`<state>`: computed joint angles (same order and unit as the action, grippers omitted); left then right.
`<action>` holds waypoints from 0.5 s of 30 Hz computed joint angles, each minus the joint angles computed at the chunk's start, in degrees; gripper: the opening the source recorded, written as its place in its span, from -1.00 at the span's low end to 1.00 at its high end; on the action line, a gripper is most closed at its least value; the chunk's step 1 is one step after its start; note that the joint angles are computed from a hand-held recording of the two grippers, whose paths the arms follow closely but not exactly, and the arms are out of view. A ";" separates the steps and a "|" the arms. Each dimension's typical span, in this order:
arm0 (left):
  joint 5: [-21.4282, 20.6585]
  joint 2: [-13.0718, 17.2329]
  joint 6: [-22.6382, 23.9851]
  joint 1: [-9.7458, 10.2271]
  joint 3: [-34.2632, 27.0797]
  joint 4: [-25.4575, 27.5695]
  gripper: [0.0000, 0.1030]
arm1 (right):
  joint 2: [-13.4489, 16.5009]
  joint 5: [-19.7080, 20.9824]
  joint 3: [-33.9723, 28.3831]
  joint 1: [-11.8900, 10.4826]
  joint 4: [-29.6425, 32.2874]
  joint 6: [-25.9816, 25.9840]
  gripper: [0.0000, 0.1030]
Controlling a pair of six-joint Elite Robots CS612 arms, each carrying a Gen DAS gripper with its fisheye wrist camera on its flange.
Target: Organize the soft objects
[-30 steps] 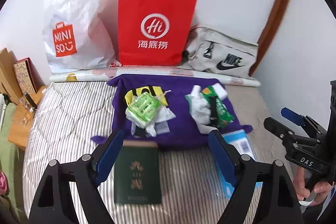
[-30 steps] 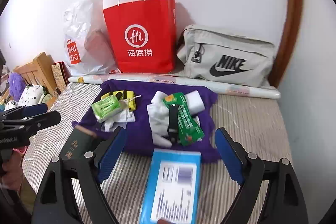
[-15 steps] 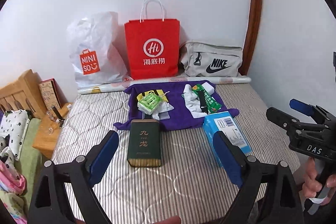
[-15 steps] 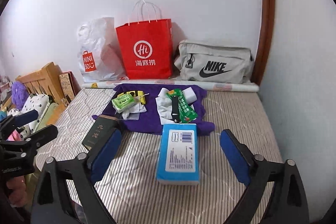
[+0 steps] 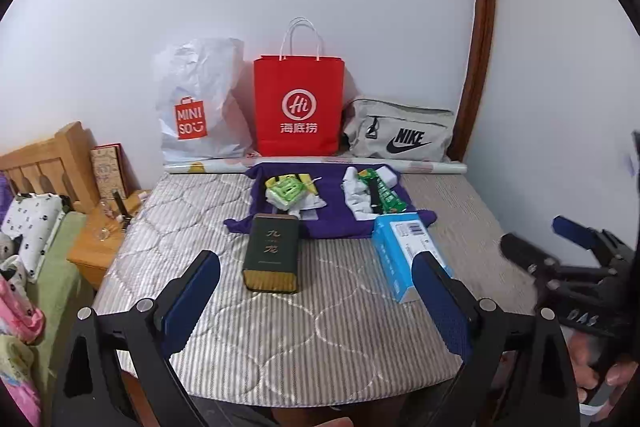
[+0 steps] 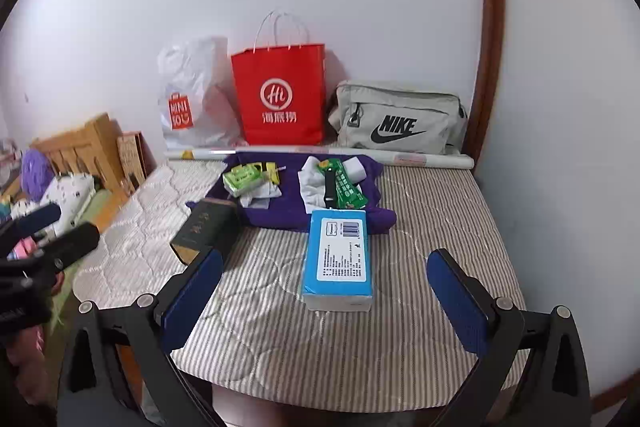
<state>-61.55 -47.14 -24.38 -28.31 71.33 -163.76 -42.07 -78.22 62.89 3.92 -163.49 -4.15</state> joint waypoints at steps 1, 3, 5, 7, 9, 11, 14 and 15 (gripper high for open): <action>0.44 -0.07 -0.23 -0.12 0.16 0.27 0.89 | -0.23 0.66 0.41 -0.14 -0.20 0.47 0.96; 0.67 -0.34 -1.24 -0.22 0.61 0.60 0.89 | -0.61 1.47 0.96 -0.27 0.09 0.68 0.96; -0.14 -0.58 -1.66 -0.17 1.00 0.45 0.89 | -0.79 0.87 1.34 -0.12 -0.29 0.15 0.96; -0.24 -0.74 -1.54 -0.27 1.27 0.33 0.89 | -1.05 0.48 1.84 0.00 -0.61 -0.33 0.96; 0.57 -0.81 -1.74 -0.40 1.38 0.36 0.89 | -1.24 0.48 2.18 0.02 -0.79 -0.69 0.96; 0.74 -0.94 -1.63 -0.48 1.56 0.37 0.89 | -1.39 0.11 2.42 0.10 -0.90 -1.14 0.96; 0.74 -0.94 -1.73 -0.48 1.58 0.27 0.89 | -1.54 0.05 2.71 0.12 -0.99 -1.39 0.96; 0.78 -0.96 -1.98 -0.48 1.59 0.38 0.89 | -1.59 0.18 2.81 0.08 -1.03 -1.34 0.96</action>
